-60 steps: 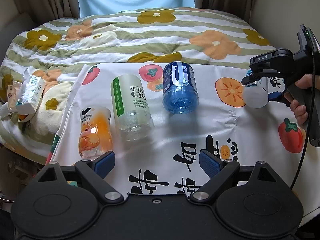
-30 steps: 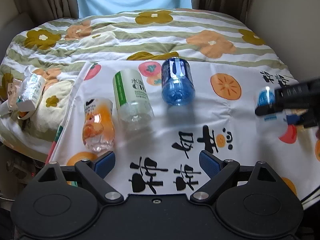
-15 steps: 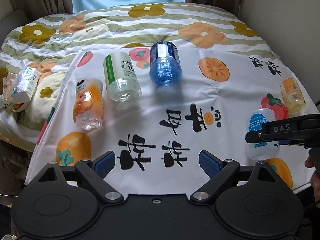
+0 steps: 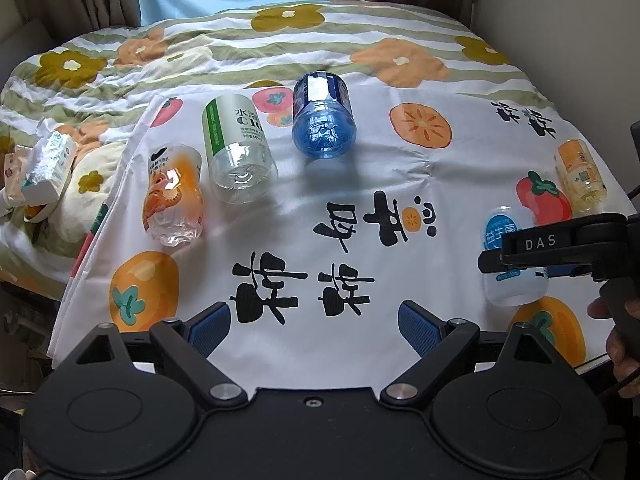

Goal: Flip cup upright
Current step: 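Lift the cup with the right gripper and carry it toward the left gripper, then close the left gripper on the cup while the right gripper releases it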

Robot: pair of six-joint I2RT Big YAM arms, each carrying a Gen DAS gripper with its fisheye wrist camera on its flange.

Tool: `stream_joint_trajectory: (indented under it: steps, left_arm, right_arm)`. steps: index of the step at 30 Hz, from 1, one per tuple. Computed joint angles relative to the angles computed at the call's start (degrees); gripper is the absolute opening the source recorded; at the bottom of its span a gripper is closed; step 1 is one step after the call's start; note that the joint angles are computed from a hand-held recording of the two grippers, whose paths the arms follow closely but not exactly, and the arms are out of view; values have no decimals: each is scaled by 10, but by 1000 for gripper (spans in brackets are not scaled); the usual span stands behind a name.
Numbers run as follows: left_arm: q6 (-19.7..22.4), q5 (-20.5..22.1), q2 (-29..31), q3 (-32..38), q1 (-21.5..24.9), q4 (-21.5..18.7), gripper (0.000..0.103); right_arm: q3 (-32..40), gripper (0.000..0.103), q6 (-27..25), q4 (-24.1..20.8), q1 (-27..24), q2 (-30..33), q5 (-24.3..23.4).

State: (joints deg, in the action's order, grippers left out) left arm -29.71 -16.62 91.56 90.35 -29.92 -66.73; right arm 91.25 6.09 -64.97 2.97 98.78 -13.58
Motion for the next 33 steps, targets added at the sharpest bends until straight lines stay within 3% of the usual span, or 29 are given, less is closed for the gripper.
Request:
stream_joint_trajectory:
  steps: [2, 10, 16, 22, 26, 33]
  left_arm:
    - [0, -1, -1, 2, -1, -2, 94]
    - [8, -6, -1, 12, -7, -3, 94]
    - [21, 5, 11, 45, -14, -12, 94]
    - [43, 58, 63, 128, -21, -32, 94]
    - [66, 95, 132, 221, -24, -76, 93]
    - [71, 189, 297, 451, -17, -218, 93]
  right_arm:
    - [-4, 103, 6, 5, -3, -4, -7]
    - [-20, 103, 7, 21, -11, -32, -18]
    - [-32, 103, 11, 34, -44, -77, -26]
    - [-51, 103, 3, 46, -94, -118, -19]
    - [-64, 103, -11, 49, -125, -135, -17]
    - [-89, 103, -18, 66, -168, -141, -16]
